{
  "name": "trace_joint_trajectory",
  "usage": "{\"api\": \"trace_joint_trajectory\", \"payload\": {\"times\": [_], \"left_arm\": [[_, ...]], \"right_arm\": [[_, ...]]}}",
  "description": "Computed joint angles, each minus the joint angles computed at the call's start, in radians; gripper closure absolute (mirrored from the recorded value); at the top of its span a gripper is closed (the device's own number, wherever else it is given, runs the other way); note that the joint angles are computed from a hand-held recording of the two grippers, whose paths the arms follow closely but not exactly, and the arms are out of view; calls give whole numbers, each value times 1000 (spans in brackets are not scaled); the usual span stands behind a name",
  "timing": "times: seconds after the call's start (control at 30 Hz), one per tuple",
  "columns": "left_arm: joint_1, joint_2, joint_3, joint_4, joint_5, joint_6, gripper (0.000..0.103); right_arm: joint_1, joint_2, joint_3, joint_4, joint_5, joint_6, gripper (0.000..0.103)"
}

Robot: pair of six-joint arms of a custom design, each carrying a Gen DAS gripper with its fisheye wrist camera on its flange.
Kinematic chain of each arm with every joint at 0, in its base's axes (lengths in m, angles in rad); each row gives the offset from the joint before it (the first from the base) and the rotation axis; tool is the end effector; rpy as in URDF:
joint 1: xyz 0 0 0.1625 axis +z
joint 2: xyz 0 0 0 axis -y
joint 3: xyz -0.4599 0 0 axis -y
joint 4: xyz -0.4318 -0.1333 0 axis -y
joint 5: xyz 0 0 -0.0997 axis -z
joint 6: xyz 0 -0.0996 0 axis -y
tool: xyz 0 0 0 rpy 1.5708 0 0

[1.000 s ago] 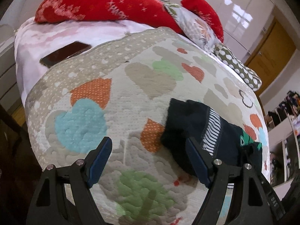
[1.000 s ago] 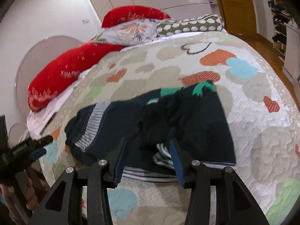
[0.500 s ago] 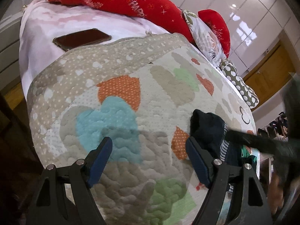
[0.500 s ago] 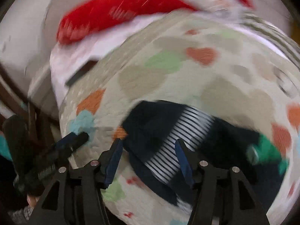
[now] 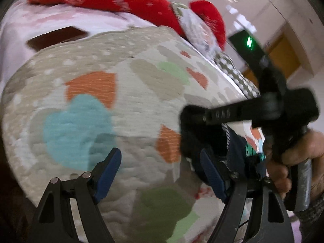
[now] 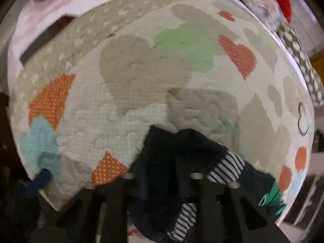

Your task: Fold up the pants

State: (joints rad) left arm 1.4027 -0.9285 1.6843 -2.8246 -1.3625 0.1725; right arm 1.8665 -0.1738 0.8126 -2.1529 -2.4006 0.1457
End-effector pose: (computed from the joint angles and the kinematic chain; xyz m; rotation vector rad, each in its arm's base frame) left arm 0.0306 -0.7394 0.1966 0.4080 2.8189 -0.7233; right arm 0.3181 -0.8391 -0.0882 0.2023 -2.3068 0.1592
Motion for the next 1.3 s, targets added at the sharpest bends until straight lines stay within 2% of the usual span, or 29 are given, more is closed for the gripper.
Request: {"api": "trace_joint_trajectory", "payload": {"times": [0.1,0.17,0.23,0.27,0.33,0.4,0.43,0.47,0.5,0.53,0.57,0.6,0.7,0.8,0.9,0.93,1.0,1.03,1.1,1.13,1.17,1.2,1.3], "left_arm": [[-25,28,-2,6,18,51,24],[-36,51,-17,23,16,64,31],[-47,73,-37,53,34,70,62],[-49,83,-46,66,28,69,66],[-49,90,-55,79,10,65,81],[-45,93,-59,90,-10,39,82],[-40,93,-61,94,-27,21,82],[-37,93,-64,99,-38,14,82],[-32,92,-64,103,-52,8,82],[-30,94,-67,105,-62,1,82],[-24,95,-71,112,-79,-7,82],[-21,96,-74,116,-91,-11,82],[-14,98,-76,118,-118,-21,82],[-5,99,-77,117,-143,-32,82],[3,101,-82,125,-167,-45,82],[5,101,-84,129,-173,-50,82],[6,101,-88,139,-180,-55,82],[5,101,-88,141,-178,-54,82],[3,98,-88,157,-184,-57,82],[1,96,-88,166,-191,-59,83],[-5,94,-84,171,-193,-57,84],[-13,90,-75,166,-190,-50,84],[-48,80,-46,148,-176,-13,84]], "right_arm": [[-9,-75,127,-152,64,-16,89],[-14,-122,206,-244,98,-15,89],[-20,-159,267,-314,134,-18,89],[-25,-179,304,-355,155,-21,89],[-36,-194,329,-392,200,-18,89],[-47,-213,355,-412,240,-15,85],[-58,-217,360,-420,290,-24,85],[-63,-221,365,-427,312,-24,81],[-67,-213,350,-422,316,-24,69],[-68,-209,338,-411,312,-21,62],[-68,-202,320,-390,309,-22,50],[-68,-190,294,-356,307,-28,47],[-64,-158,223,-251,288,-34,43],[-55,-94,103,-101,254,-33,39],[-38,5,-72,84,170,-23,32],[-29,52,-150,163,118,-17,32],[-19,108,-240,262,50,-13,33],[-12,124,-253,274,6,-29,34],[-3,116,-220,237,-44,-46,60],[-2,95,-181,197,-46,-56,64],[-4,56,-113,123,-16,-73,75],[-4,15,-44,53,11,-84,79],[-5,-75,112,-114,51,-105,85]]}}
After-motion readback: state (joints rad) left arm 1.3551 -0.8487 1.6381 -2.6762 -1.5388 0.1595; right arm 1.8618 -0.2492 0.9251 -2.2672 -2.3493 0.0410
